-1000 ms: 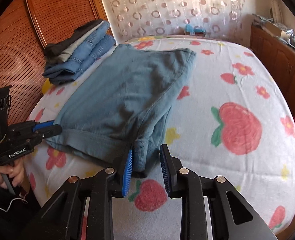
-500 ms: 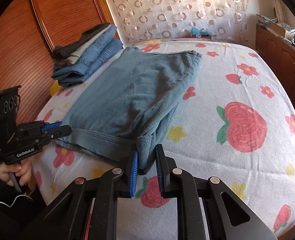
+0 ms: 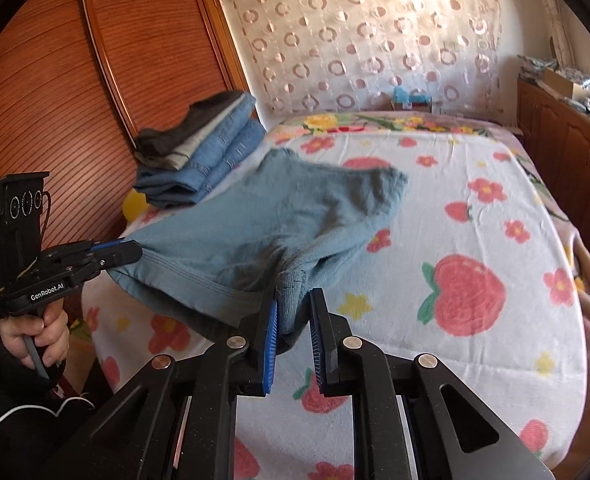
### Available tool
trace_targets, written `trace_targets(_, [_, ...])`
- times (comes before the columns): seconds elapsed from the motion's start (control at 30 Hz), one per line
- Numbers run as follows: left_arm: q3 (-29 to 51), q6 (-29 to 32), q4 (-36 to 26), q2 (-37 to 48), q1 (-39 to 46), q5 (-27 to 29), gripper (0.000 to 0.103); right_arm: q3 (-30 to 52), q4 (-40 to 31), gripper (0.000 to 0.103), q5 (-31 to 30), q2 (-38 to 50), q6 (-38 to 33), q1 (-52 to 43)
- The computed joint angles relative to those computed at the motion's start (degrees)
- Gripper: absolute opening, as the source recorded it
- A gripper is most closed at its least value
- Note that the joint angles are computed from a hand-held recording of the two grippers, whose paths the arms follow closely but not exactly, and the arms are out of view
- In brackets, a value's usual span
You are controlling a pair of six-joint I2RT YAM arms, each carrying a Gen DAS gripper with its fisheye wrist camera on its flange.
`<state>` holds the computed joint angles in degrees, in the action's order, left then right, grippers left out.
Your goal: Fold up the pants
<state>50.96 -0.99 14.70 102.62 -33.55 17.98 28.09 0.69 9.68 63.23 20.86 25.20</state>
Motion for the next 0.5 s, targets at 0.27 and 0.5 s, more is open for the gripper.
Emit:
trace_targets(0.27, [-0.21,1.22,-0.12,-4.18,0.18,0.55,0.010,-0.31,-4.97,0.014,2.36,-8.82,-0.51,1.81])
trace_targets(0.5, [-0.10,1.88,-0.97,-8.22,0.02,1.33,0.010,-0.37,-8.74,0.013,4.60,-14.96,-0.80,3.54])
